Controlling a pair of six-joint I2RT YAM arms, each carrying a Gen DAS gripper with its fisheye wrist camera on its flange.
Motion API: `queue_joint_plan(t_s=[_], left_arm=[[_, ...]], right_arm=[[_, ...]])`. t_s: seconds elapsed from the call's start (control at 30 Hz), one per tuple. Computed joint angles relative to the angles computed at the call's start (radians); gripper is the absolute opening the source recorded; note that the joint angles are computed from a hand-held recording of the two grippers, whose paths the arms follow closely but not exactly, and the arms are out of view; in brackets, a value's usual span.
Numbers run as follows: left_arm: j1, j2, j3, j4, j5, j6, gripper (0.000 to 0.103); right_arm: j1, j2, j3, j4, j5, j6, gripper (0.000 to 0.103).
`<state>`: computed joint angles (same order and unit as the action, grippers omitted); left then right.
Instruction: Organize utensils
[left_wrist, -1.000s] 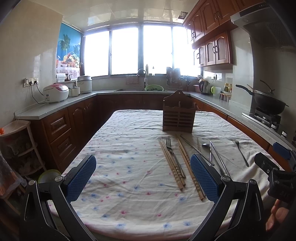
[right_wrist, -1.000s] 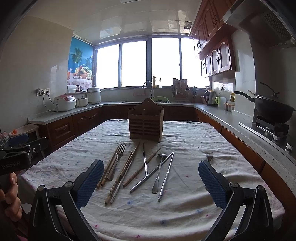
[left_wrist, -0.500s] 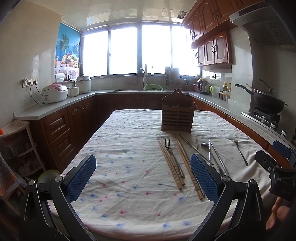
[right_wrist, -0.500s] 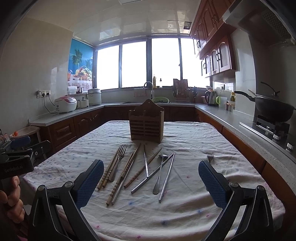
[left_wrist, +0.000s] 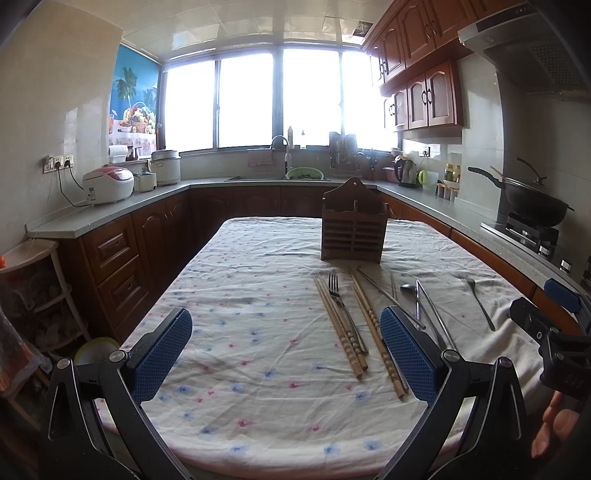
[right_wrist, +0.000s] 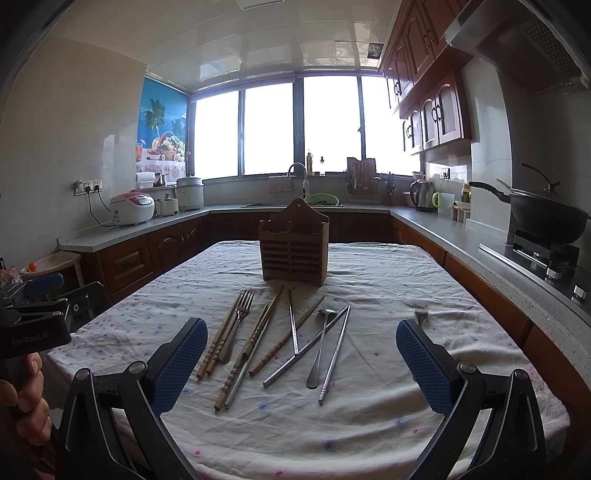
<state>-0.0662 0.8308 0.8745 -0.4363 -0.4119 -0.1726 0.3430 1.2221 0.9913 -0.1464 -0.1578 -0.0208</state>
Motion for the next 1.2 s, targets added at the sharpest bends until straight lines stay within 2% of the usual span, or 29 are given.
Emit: queue_joint_plan(t_s=[0.33, 0.53, 0.8, 1.07, 1.2], left_arm=[[0.004, 0.008, 0.009, -0.006, 0.007, -0.001, 0.103], [0.042, 0.038, 0.028, -0.014, 0.055, -0.004, 0.103], [0.146, 0.145, 0.105, -0.046, 0.192, -0.004, 0.103], [0.246, 0.339, 0.242, -0.097, 0.345, -0.005, 0.103], [0.274, 0.438, 0.318, -0.111, 0.385, 0.004, 0.100]], right_arm=[[0.000, 0.004, 0.008, -0.005, -0.002, 0.001, 0.103], [-0.005, 0.020, 0.028, -0.017, -0.010, 0.007, 0.103], [-0.032, 0.096, 0.113, -0.066, -0.050, 0.008, 0.103], [-0.053, 0.221, 0.240, -0.143, -0.094, 0.007, 0.102], [-0.063, 0.297, 0.323, -0.196, -0.108, 0.007, 0.100]])
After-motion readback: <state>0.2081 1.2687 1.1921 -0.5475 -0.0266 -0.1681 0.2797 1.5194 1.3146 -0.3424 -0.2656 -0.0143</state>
